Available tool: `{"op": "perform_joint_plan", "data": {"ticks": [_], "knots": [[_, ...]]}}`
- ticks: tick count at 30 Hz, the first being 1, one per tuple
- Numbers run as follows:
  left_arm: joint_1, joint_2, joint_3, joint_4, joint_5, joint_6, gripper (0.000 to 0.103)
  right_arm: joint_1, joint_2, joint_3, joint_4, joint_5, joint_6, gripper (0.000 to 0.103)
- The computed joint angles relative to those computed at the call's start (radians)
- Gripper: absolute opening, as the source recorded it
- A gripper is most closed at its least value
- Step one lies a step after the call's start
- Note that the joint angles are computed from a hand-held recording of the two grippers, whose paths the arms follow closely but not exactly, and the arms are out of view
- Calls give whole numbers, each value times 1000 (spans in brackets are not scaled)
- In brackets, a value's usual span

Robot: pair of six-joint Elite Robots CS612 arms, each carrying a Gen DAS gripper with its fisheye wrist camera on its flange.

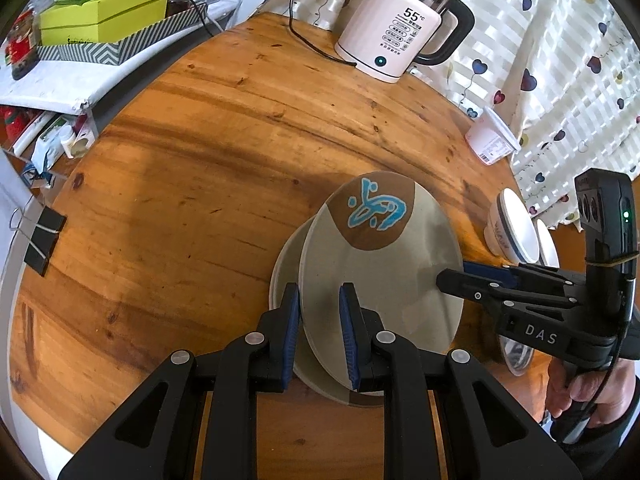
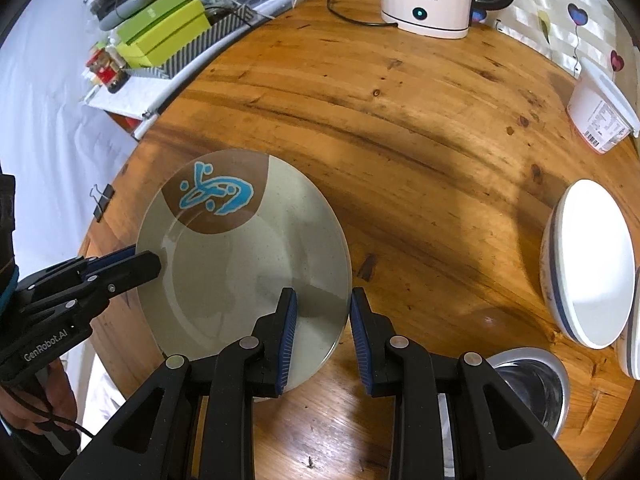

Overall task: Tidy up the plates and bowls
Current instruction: 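Grip the fish-logo plate rim and lift it toward the plate stack, then lower the fish-logo plate onto the beige plate stack and open both grippers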

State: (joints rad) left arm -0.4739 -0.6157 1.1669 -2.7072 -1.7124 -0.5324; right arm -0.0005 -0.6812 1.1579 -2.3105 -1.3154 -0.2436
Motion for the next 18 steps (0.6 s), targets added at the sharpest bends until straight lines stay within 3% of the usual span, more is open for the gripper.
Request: {"op": "perform_joint_plan", "data": {"ticks": [10, 18], "knots": [[-11, -14, 36, -14, 51, -3, 20, 11, 2, 5, -17, -23, -25, 29], [-32, -21, 47, -14, 143, 25, 23, 18, -3, 21, -54, -46, -34, 29]]}}
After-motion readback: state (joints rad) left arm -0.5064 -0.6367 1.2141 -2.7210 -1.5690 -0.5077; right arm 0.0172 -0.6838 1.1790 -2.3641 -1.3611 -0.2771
